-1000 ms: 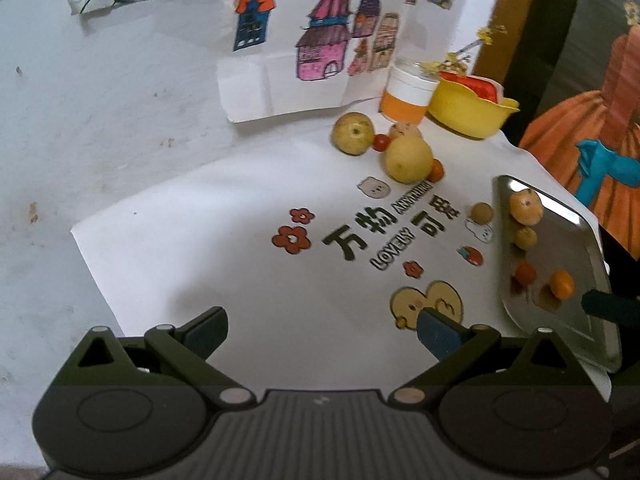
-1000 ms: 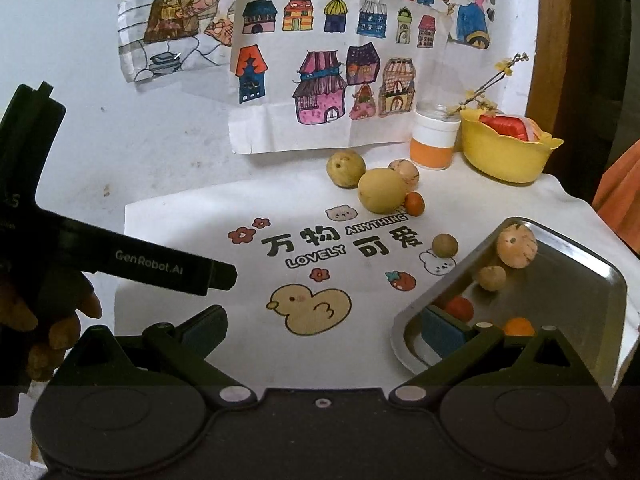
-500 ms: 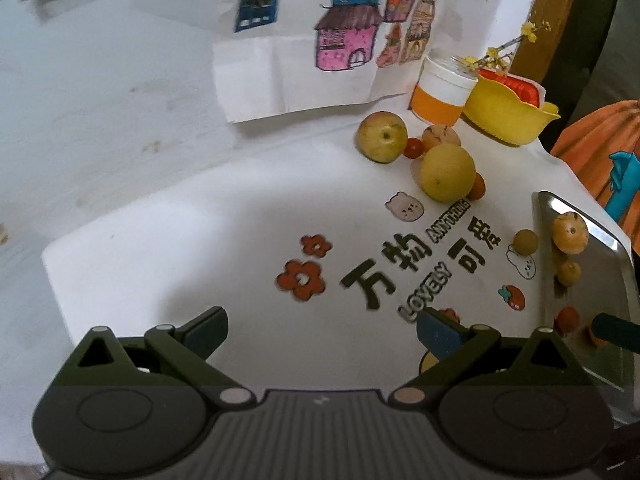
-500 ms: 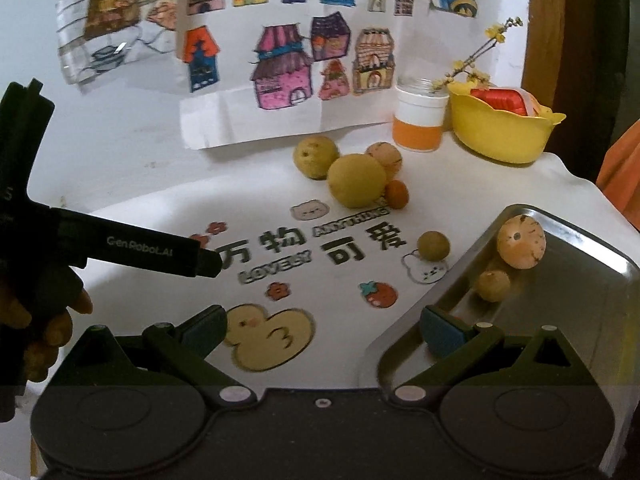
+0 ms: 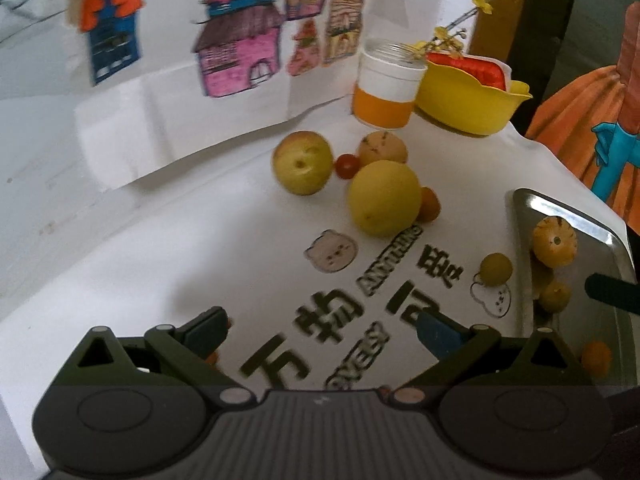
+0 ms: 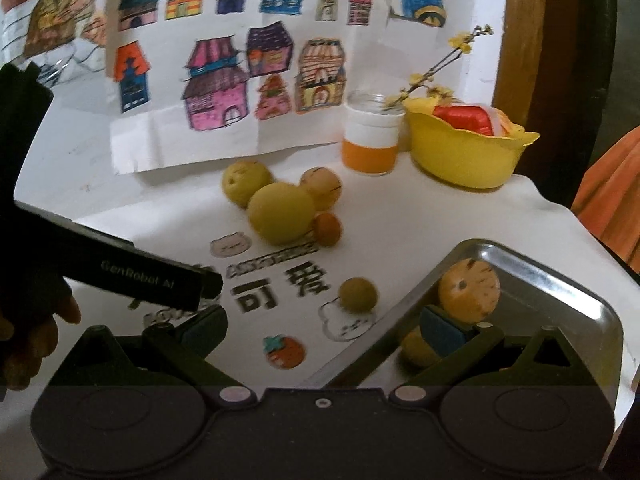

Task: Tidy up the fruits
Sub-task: 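Move both open grippers from the tray toward the fruits on the table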

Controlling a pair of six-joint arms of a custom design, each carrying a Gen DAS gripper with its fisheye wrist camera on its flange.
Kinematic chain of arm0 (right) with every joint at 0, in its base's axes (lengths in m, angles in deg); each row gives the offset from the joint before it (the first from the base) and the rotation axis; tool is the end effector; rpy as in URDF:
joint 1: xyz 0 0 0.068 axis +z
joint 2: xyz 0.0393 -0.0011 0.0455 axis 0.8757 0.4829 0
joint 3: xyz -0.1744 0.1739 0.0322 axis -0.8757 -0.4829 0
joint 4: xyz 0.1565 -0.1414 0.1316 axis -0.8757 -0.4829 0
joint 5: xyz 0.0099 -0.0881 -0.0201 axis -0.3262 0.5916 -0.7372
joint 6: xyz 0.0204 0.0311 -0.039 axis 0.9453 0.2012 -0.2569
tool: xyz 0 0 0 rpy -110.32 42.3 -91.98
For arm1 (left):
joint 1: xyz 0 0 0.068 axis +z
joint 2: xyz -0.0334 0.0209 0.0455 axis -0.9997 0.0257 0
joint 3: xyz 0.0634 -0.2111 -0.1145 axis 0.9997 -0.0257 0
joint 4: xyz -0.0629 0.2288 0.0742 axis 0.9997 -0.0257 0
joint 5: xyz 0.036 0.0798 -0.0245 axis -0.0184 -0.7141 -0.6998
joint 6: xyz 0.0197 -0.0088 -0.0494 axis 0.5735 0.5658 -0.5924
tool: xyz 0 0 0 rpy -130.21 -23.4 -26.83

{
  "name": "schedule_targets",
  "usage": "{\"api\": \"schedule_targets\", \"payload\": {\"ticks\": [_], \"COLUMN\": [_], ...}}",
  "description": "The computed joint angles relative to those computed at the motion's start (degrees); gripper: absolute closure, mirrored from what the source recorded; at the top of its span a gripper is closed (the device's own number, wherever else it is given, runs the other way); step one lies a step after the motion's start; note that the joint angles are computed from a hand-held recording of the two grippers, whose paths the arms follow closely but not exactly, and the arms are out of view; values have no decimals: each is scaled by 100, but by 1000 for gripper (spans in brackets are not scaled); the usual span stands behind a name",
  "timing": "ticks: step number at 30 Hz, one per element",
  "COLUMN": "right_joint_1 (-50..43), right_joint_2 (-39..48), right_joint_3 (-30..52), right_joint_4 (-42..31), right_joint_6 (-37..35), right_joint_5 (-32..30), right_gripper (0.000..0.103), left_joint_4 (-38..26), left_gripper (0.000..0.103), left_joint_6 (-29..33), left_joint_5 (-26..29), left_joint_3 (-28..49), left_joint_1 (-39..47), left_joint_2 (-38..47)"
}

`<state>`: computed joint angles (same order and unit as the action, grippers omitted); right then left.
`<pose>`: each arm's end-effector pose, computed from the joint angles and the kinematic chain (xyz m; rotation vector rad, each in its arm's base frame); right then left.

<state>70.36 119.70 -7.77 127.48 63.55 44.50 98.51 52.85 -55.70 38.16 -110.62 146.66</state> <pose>0.2217 0.0502 -0.0074 -0.8136 2.1123 0.3432 0.1818 -0.0597 -0.0030 -0.4601 2.4004 0.0349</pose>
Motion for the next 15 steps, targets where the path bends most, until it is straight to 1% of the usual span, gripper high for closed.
{"api": "schedule_targets", "payload": {"ticks": [4,8,13,15], "right_joint_1": [-121,-142,-93,-59], "right_joint_2": [66,213,390,455], "right_joint_3": [376,682,998,1116], "right_joint_4": [-350,-529,-715,-775], "right_joint_6": [-109,-218,-363,-383], "right_joint_5": [-93,-144,-206,-204], "right_gripper": [1,1,1,3], "left_joint_4": [-180,-258,-191,-174], "left_gripper": [1,1,1,1], "left_joint_6": [147,303,479,521], "left_joint_5": [94,217,304,350], "left_joint_3": [345,644,982,1109], "left_joint_1": [90,272,429,479], "left_joint_2": [113,252,512,607]}}
